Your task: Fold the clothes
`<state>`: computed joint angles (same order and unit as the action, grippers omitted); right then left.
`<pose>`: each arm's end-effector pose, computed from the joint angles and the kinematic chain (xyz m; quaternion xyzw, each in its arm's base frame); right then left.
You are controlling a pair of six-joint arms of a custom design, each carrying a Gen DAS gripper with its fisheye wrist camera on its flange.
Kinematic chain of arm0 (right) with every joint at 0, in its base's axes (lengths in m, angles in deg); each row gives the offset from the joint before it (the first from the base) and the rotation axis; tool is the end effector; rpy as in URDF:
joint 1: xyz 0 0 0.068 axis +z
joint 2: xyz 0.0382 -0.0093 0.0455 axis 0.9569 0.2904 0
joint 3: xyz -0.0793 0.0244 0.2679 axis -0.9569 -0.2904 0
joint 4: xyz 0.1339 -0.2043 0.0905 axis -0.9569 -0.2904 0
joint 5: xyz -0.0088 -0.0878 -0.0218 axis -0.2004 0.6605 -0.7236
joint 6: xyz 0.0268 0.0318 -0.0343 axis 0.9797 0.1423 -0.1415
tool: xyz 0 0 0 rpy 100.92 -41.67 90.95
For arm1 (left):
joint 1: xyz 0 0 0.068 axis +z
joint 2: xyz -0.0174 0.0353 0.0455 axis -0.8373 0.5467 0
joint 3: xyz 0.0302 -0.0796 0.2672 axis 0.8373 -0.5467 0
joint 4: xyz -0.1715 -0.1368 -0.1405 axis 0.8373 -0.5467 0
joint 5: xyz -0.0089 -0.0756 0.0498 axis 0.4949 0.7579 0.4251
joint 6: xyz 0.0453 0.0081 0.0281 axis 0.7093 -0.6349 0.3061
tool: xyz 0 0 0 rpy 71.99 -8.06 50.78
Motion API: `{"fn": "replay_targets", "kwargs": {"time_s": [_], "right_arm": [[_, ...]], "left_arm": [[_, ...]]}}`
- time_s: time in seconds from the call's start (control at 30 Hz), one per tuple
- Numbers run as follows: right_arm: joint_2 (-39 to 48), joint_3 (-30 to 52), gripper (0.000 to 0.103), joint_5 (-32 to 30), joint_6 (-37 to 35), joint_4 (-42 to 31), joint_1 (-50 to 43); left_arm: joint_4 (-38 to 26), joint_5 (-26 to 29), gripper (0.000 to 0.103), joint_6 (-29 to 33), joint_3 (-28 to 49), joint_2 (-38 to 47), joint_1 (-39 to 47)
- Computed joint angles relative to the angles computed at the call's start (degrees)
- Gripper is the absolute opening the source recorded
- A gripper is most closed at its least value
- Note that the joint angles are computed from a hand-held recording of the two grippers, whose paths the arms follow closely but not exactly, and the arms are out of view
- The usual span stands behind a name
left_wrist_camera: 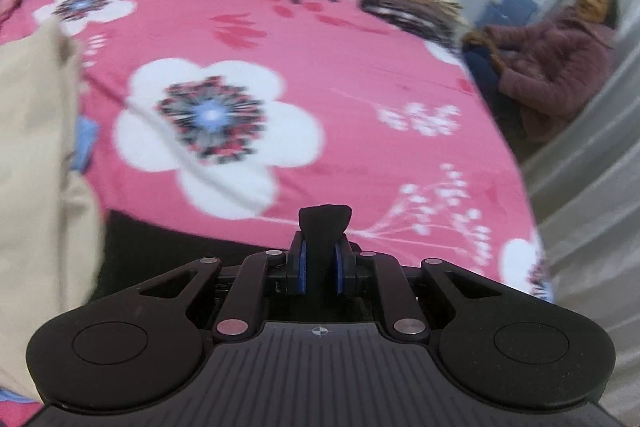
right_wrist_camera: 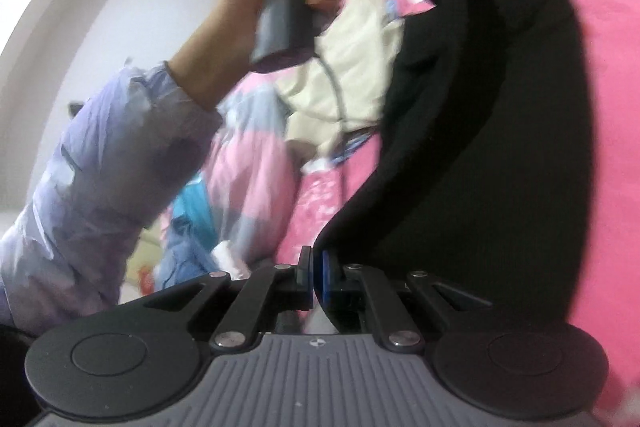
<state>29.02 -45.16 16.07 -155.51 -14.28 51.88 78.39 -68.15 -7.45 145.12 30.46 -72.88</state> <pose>0.1974 -0.0430 0.1022 -0.1356 0.8094 0.5605 0.1110 0.3790 -0.1102 0.1524 -0.0722 0.9420 -0.1320 0.2999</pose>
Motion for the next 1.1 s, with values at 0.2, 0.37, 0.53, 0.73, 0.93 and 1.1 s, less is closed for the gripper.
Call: {"fn": "replay_targets", "kwargs": {"time_s": [0.2,0.37,0.53,0.73,0.93,1.1], "right_arm": [[-3.2,0.1,0.004,-6.6,15.8,12.7,16.3],[-1.5,3.0,0.004,-7.7,17.0,11.0,21.4],[0.4,2.6,0.004,-5.9,26.0,21.3,25.0],[1.9,-1.1,0.004,-1.8,36.2,39.3,31.4],[4.7,-5.0,0.024,0.2,38.2,48.3,34.4],[1.7,-9.8,0.048,2.3,39.6,55.7,35.9]], "left_arm": [[2.1,1.2,0.011,4.2,-2.9,0.4,6.4],[3.3,1.5,0.011,7.5,-3.4,0.7,10.0],[1.3,-1.3,0.015,10.5,0.2,5.3,11.0],[6.7,-6.4,0.030,7.7,-1.1,9.2,11.4],[14.6,-14.3,0.051,9.6,-6.8,6.1,10.9],[21.2,-18.0,0.051,16.2,-18.5,-5.1,10.4]]}}
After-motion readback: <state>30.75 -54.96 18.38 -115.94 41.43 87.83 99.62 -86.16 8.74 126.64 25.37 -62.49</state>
